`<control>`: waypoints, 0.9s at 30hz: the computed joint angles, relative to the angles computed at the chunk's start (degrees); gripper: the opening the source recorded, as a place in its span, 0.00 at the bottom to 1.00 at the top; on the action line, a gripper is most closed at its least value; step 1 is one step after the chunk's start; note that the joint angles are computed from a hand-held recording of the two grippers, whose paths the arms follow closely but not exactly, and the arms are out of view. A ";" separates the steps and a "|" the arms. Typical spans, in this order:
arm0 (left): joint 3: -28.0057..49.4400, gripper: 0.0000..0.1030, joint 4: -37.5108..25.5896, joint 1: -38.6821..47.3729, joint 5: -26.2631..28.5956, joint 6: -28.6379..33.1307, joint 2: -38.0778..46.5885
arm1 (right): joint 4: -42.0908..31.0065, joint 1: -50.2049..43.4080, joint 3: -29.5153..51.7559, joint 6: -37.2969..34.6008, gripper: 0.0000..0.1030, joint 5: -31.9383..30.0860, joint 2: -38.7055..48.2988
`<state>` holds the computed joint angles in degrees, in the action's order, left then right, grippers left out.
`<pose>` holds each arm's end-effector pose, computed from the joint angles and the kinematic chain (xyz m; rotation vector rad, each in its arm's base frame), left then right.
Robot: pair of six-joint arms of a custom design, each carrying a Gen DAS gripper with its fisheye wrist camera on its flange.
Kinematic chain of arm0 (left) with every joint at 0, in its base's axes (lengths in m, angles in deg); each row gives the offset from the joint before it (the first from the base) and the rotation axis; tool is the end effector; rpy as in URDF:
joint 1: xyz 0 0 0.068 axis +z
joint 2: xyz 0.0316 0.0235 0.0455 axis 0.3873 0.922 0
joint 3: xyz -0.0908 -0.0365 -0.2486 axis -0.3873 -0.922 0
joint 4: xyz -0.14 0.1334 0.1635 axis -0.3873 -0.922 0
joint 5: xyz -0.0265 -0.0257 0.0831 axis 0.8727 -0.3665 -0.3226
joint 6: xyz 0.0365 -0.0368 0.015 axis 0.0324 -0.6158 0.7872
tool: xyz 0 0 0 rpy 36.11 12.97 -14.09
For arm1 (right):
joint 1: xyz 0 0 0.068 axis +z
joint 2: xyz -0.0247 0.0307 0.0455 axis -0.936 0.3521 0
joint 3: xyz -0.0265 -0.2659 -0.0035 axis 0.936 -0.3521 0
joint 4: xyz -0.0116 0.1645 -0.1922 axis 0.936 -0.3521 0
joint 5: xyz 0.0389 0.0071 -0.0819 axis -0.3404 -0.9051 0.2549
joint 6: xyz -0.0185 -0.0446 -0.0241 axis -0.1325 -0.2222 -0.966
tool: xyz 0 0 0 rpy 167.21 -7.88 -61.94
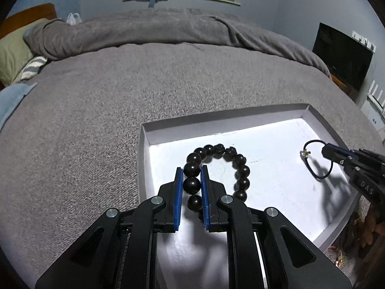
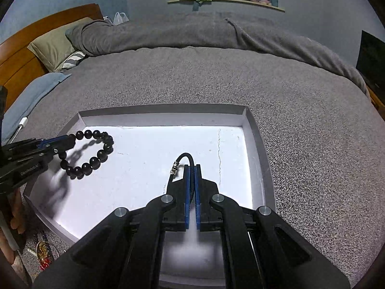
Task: Organize jewelry
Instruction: 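Open the left gripper over the tray while the right gripper releases the hair tie there, then pull both open grippers back from the tray toward the jewelry pile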
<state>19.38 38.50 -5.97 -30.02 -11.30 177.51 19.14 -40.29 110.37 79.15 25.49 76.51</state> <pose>0.3320 -0.1849 0.1985 0.6119 2.3607 -0.3144 0.2288 0.1114 0.2038 0.2063 2.3710 -0.0035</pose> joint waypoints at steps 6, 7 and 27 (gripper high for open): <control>-0.89 0.34 0.80 0.02 -0.24 -0.29 -0.92 | 0.59 -0.12 -0.61 -0.10 0.05 0.06 -1.42; -1.61 0.41 1.52 0.12 -0.07 -0.51 -1.55 | 0.60 -0.04 -0.69 0.09 0.10 0.36 -1.78; -12.46 0.93 7.04 -4.43 -10.16 -4.53 -18.94 | -1.12 8.98 -3.94 4.60 0.95 19.43 -21.04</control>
<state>6.92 45.54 -10.40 -40.19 -15.83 158.57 18.01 -31.30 106.43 83.75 44.92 55.46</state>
